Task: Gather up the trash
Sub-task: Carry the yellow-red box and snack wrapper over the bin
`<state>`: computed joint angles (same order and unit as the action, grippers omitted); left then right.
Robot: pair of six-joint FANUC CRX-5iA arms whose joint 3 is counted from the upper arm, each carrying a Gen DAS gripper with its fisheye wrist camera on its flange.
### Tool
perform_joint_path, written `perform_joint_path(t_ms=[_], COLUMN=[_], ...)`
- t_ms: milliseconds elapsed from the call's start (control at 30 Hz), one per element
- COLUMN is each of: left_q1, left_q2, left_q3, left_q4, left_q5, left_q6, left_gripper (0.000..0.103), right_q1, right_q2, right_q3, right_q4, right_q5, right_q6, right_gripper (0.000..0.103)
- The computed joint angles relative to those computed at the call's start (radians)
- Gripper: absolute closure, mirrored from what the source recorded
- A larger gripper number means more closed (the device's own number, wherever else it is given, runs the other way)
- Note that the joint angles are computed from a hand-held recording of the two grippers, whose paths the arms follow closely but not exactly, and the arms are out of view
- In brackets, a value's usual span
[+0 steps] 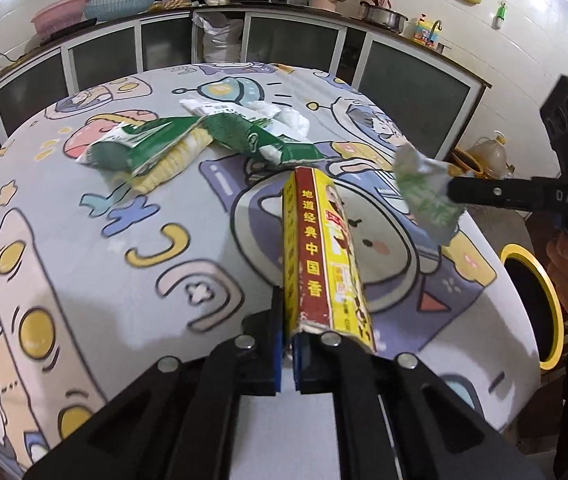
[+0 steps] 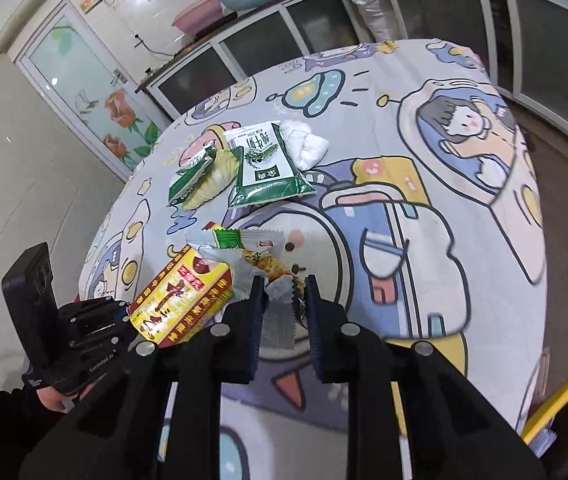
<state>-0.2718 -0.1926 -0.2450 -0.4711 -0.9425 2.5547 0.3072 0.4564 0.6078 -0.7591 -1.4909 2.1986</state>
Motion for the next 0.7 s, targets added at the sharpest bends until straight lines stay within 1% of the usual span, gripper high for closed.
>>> perform_joint_path(t_ms=[200, 400, 533, 700], left_q1=[-0.07, -0.141, -0.19, -0.23], left_q2=[-0.062, -0.095, -0.092, -0.065], left_q3=[-0.019, -0.026, -0.016, 0.01], left_q4=[-0.055, -0.093, -0.113, -0.118], left_q5=[-0.055, -0.092, -0.109, -0.109], left_q6=[0.06, 0.097, 0.122, 0.128], left_gripper=[0.1, 0.1, 0.1, 0.1], right_q1=[-0.052, -0.099, -0.13, -0.164], right_q2=[-0.083, -0.154, -0.183, -0.204], right_q3=[-0.088, -0.174, -0.218, -0.258], right_q4=[-0.025, -0.033, -0.046, -0.051], right_q5=[0.017, 0.031, 0.03, 0.025], right_q6=[0.032, 0.064, 0.076, 0.088], right_gripper=[0.083, 0.083, 0.083, 0.083])
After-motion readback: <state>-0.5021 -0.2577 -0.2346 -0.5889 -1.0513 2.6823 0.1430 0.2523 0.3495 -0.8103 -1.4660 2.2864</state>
